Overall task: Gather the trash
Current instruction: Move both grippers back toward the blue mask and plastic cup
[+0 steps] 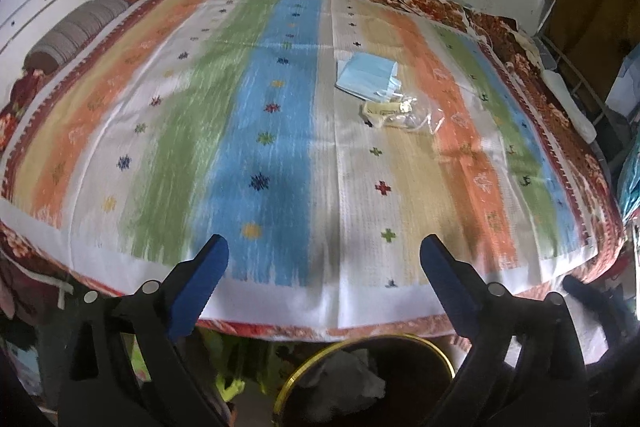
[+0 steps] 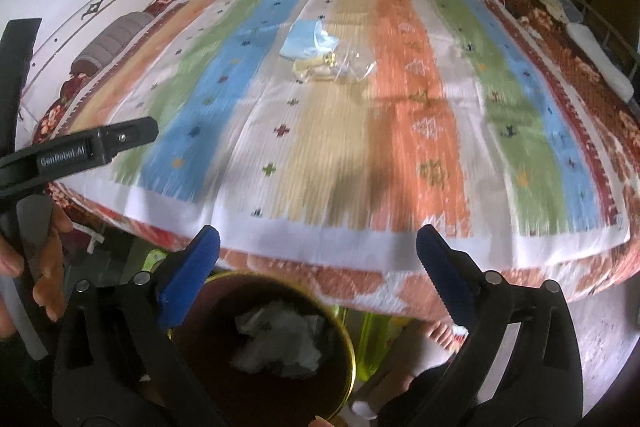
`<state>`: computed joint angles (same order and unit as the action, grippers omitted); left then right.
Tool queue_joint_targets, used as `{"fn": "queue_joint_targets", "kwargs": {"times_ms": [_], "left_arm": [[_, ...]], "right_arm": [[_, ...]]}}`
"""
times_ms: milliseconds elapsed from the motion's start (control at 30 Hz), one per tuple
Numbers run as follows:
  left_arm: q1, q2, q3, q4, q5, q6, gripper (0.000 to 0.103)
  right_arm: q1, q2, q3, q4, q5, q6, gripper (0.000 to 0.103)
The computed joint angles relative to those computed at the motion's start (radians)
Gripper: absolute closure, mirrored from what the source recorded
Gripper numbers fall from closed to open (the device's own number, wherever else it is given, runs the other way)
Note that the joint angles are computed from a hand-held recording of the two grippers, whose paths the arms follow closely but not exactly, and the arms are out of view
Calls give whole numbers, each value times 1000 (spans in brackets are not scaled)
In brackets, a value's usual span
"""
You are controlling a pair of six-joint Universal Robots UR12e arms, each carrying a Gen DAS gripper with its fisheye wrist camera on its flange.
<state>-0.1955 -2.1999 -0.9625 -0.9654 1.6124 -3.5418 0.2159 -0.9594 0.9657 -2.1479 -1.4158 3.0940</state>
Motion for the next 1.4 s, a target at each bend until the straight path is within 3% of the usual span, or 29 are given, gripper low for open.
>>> {"fn": "queue_joint_targets", "kwargs": {"times_ms": [400, 800, 1000, 1167, 1400], "left_arm": [[15, -55, 67, 31, -15, -8, 6], [55, -128, 153, 32, -80, -90, 6], [77, -168, 208, 19, -126, -149, 6], [81, -203, 264, -1, -104, -131, 7], [94, -271, 357, -4, -195, -90, 11]], "right_arm": [[-12, 74, -90, -75, 23, 36, 9], [-21, 169, -220, -67, 24, 76, 9], [-23, 229, -313, -37, 19, 86, 9], [-25, 281, -392, -12, 29, 92, 9], [-29, 401, -586, 23, 50, 117, 9]]}}
